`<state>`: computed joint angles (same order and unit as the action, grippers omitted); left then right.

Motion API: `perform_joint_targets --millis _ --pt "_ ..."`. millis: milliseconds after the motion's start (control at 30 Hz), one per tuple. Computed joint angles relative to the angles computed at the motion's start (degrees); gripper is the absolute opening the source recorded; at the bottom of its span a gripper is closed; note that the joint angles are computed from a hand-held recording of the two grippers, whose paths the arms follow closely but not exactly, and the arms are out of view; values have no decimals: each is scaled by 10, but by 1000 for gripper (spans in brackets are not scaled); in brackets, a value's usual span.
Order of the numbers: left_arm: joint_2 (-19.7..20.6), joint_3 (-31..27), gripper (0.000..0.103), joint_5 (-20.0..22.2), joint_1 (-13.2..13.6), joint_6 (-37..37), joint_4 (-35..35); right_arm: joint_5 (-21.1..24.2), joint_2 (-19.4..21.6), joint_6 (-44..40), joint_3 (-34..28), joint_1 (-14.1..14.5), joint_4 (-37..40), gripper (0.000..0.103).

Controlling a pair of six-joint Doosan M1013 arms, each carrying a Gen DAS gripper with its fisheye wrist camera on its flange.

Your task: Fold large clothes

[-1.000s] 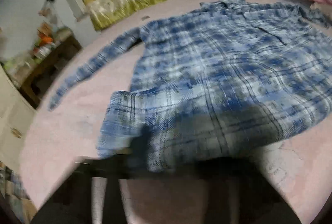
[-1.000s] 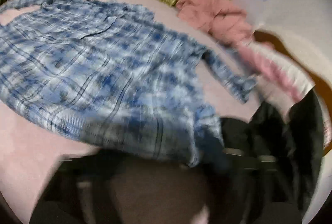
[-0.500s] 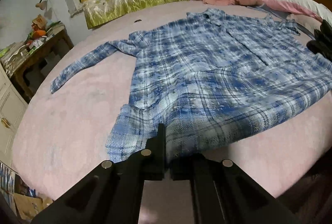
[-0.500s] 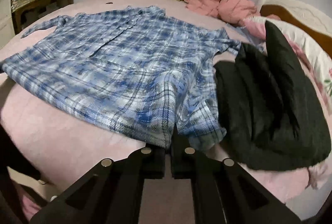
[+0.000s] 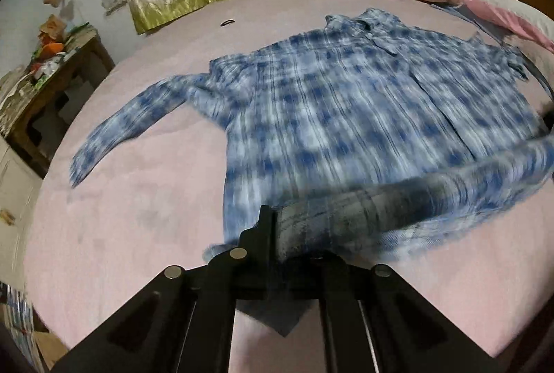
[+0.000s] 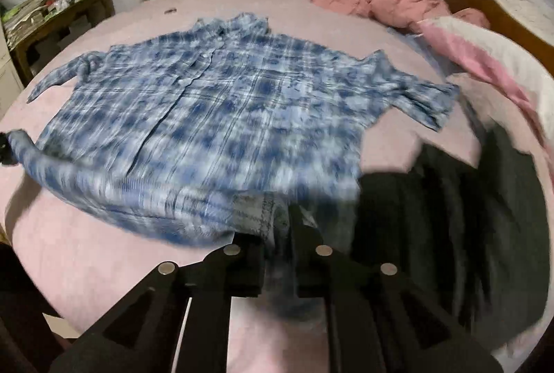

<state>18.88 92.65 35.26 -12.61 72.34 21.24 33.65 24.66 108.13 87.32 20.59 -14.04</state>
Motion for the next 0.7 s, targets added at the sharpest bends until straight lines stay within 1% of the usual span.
perform_joint_targets --millis 67,133,267,333,367,400,433,467,500,533,567,600,633,667,700 --pt "25 -31 7 12 6 15 -18 23 24 -7 -31 -4 5 9" --pt "48 -57 7 18 11 31 -32 24 41 -7 -50 -7 3 10" --pt "81 -87 7 9 19 62 -66 36 68 -17 -78 -14 15 11" --pt "84 -84 12 -14 19 46 -56 19 69 -2 -74 -14 -6 22" --pt "82 -80 24 -21 17 22 -38 6 65 25 -66 -12 -33 33" --pt "77 -70 42 -35 15 -12 -14 -5 61 44 -60 -11 -51 41" --pt "69 -57 54 -60 15 -33 -2 -28 53 59 -47 -11 -64 44" --pt "59 -41 72 -91 17 -50 9 -44 46 67 -38 -12 -71 49" --pt "48 -22 82 -122 17 -83 37 -59 38 93 -27 -12 -94 55" --pt "38 -7 84 -142 17 -114 64 -69 30 131 -16 -11 -128 59" --pt "28 9 85 -165 18 -136 82 -80 21 163 -6 -11 -153 67" --pt "23 16 85 -174 20 -134 77 -91 13 182 3 -12 -164 76" --pt "19 20 85 -172 21 -134 70 -101 7 195 11 -13 -168 80" --pt "19 18 85 -160 21 -128 56 -106 2 209 16 -15 -171 87" --pt "19 16 85 -151 23 -107 27 -105 -1 225 20 -14 -177 90"
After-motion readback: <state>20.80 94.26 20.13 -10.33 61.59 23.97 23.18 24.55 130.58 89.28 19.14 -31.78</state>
